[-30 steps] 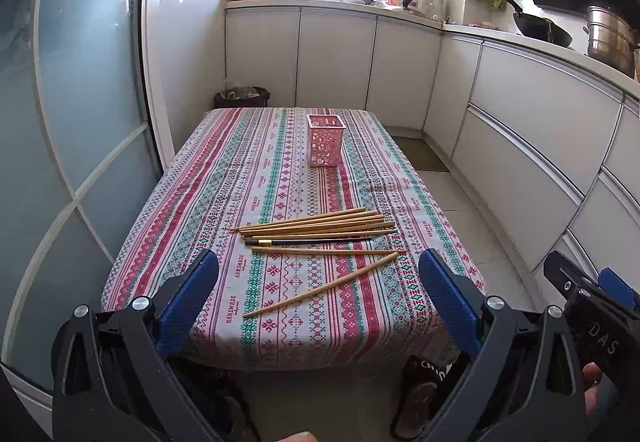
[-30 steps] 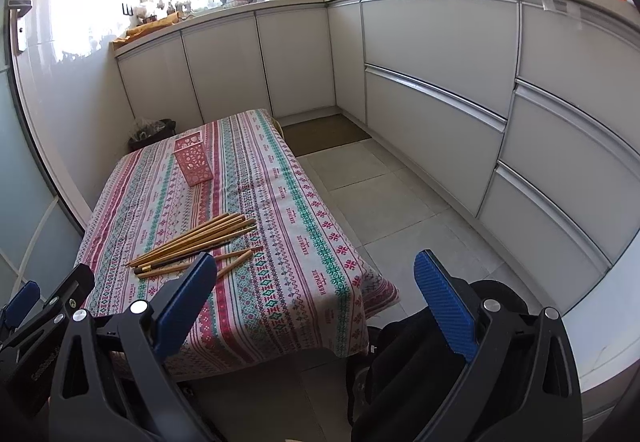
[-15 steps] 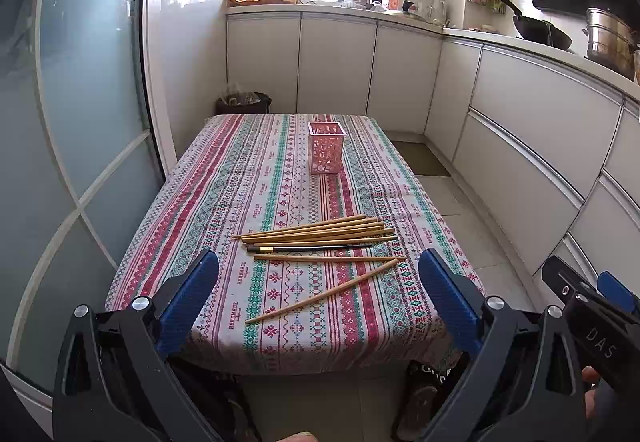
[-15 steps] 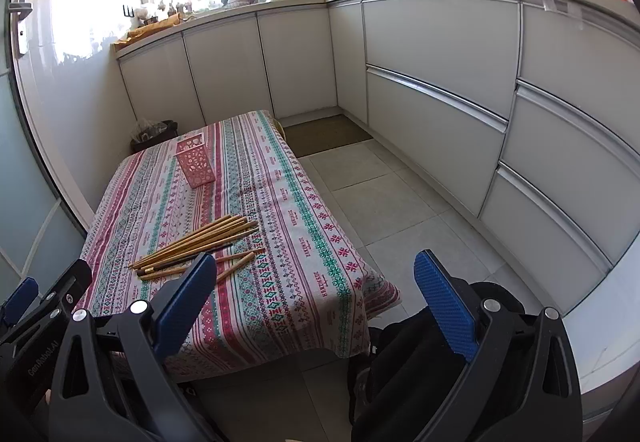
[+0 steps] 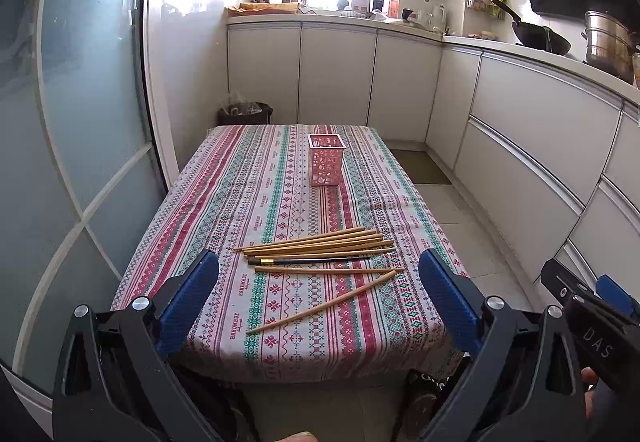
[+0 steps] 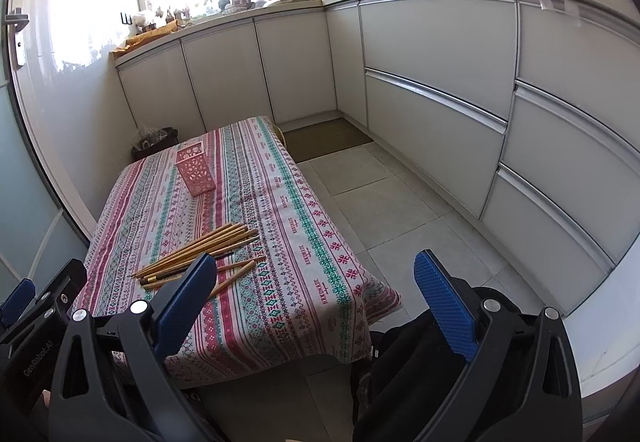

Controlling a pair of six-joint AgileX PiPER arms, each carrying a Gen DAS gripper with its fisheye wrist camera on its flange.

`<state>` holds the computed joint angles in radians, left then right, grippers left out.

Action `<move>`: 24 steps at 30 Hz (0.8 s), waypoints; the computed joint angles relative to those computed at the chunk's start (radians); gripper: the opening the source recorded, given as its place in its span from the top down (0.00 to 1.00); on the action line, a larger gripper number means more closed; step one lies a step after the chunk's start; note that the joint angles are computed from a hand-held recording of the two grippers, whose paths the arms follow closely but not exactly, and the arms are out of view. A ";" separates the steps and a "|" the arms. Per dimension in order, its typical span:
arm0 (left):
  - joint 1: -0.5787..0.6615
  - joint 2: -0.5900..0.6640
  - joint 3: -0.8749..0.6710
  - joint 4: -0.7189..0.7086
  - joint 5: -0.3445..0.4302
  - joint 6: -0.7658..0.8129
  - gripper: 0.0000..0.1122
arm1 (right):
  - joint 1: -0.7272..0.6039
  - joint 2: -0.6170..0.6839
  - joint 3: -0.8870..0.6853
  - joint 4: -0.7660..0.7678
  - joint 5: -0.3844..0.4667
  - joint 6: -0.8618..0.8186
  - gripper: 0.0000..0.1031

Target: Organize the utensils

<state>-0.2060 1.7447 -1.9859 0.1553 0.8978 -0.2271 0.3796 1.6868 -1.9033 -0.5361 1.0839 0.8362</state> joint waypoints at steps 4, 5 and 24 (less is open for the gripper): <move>-0.003 0.004 -0.016 0.001 0.007 0.004 0.15 | -0.002 0.002 -0.009 0.003 -0.001 -0.001 0.07; -0.005 0.005 -0.020 0.003 0.010 0.002 0.15 | -0.002 0.001 -0.008 0.003 -0.002 0.000 0.07; -0.011 0.011 -0.054 0.012 0.011 -0.001 0.15 | -0.012 -0.016 -0.007 -0.001 -0.022 0.010 0.07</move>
<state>-0.2165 1.7560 -2.0396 0.1669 0.9088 -0.2279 0.3672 1.6712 -1.9103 -0.5376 1.0616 0.8466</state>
